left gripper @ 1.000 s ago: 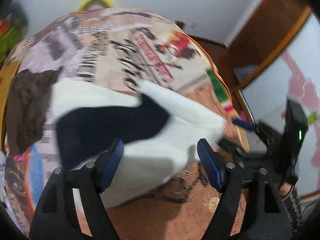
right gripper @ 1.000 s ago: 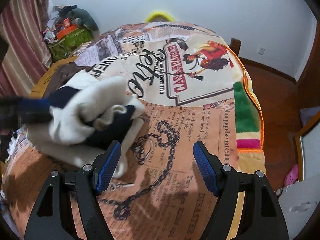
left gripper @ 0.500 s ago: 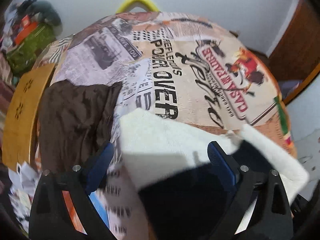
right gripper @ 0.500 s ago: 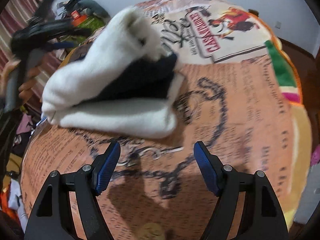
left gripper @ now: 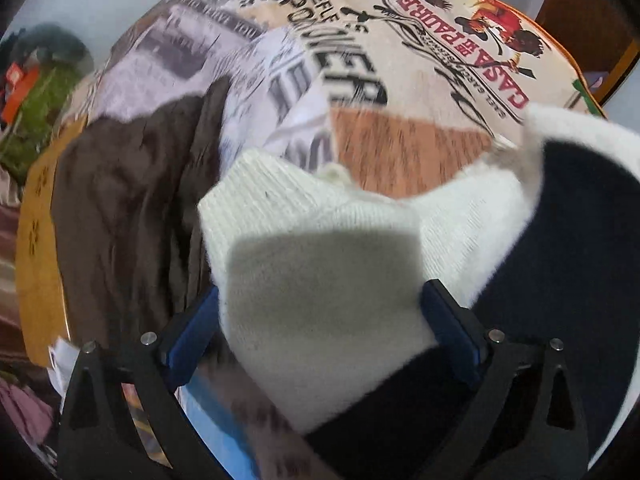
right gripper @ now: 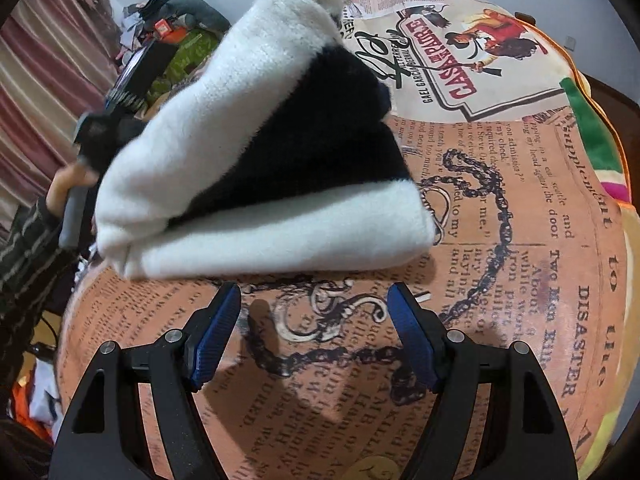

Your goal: Fold small clothes

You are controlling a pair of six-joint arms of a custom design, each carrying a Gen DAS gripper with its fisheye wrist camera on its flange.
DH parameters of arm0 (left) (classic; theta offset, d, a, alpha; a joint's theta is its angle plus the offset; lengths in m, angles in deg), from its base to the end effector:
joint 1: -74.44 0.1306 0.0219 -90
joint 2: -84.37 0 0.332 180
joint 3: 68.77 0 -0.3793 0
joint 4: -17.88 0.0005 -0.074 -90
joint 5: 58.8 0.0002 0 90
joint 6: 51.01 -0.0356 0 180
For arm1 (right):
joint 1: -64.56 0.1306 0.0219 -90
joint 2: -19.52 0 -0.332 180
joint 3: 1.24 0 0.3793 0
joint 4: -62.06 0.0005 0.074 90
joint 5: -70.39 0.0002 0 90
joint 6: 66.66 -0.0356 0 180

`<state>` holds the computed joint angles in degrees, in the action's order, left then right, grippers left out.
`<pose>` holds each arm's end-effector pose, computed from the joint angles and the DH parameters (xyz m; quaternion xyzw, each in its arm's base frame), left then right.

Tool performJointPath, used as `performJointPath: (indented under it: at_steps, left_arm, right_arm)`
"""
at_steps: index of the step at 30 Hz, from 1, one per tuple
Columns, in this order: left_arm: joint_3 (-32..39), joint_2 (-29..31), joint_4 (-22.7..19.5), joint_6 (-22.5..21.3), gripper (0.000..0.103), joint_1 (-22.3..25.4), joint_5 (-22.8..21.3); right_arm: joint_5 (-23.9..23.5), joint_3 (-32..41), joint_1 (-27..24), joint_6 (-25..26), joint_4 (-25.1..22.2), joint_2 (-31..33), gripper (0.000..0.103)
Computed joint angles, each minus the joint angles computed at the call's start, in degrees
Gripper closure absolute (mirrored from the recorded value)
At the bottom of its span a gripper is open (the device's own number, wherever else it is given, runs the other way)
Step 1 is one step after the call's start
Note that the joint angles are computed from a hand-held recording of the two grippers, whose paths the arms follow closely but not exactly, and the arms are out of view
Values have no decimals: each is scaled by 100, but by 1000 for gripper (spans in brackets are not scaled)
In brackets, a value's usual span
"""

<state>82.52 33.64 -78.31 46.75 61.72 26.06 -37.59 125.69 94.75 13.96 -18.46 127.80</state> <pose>0.5989 -0.1324 0.4245 0.0366 0.9888 0.0193 0.1433 0.4581 0.2787 0.4719 -0.2104 0.9355 0.2239 0.1746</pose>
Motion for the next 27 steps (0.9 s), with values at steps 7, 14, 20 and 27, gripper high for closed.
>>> performJointPath:
  at_steps: [7,14,20,27]
  left_arm:
    - [-2200,-1733,421,323,3,-1,137]
    - [-3025,-2541,657,710,3,-136,25]
    - [-2084,-2266,569,487,10,-112,103]
    - [34,-1055,144,287,8,-144,189]
  right_arm:
    - [-4,-134,100,-47,216,-312,30]
    - [-95,14,85,-257,467,-380,30]
    - [-236,241,162,-625,684,-275,30]
    - [-43,1077,80,-767,679,422,30]
